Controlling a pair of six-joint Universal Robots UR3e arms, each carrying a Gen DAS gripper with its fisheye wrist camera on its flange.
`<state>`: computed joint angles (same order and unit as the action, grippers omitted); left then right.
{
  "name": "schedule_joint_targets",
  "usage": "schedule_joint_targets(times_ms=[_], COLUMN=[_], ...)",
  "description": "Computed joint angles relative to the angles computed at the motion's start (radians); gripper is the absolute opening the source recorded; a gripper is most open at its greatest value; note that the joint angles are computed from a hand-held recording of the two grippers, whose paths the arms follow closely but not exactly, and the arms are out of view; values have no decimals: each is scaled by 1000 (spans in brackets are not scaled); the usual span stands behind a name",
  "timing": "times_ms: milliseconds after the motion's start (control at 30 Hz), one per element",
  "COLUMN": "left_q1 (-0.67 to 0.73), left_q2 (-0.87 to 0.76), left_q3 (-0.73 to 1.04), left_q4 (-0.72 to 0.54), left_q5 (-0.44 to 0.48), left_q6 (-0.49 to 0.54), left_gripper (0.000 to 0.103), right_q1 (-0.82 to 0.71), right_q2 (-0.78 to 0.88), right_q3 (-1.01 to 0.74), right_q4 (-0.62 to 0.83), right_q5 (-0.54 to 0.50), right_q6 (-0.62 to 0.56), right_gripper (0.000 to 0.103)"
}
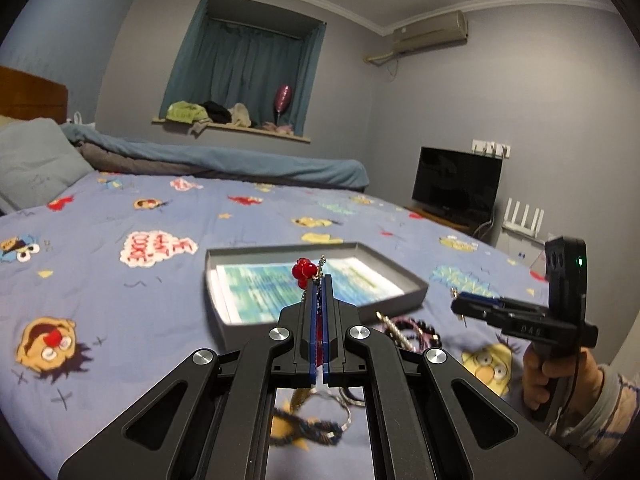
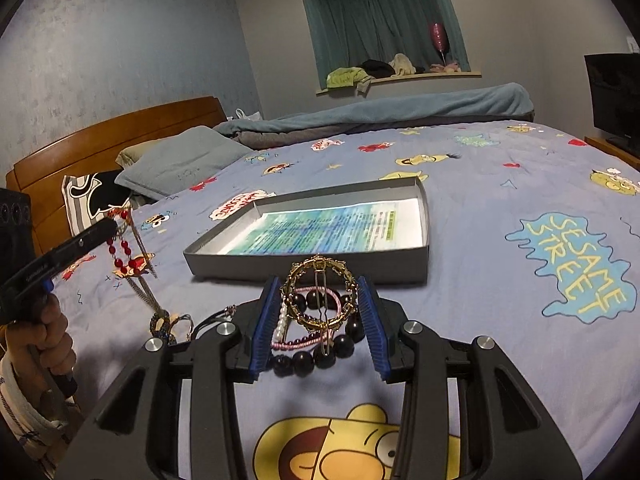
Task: Organize jewelry
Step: 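Carry both items into the grey box and open both tools to release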
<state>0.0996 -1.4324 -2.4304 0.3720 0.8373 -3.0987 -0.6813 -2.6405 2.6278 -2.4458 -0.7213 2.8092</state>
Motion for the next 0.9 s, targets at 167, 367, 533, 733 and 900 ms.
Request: schedule_joint_targets(times_ms=[167,367,533,733,900], left_q1=[3,-48,-113,-169,-213], left_q2=[-50,-147,-251,-368,-461], left_q3=[65,182,334,474,556], left_q4=[10,23,16,-2,-37], left_q5=[3,63,119,173,231], left_q6=[-37,-74,-106,-120,-116], left_gripper=[2,2,2,2,2], right_q1=[47,173,274,381,438], right_q2=[145,435,655,876,999], right_q3=[-8,-69,-163,-294,-393], right_q4=[-196,-526,-696,-809,-806], right_q5=[-29,-141,-255,-386,-461], right_q6=[65,167,220,261,267], right_gripper=[40,40,40,40,40])
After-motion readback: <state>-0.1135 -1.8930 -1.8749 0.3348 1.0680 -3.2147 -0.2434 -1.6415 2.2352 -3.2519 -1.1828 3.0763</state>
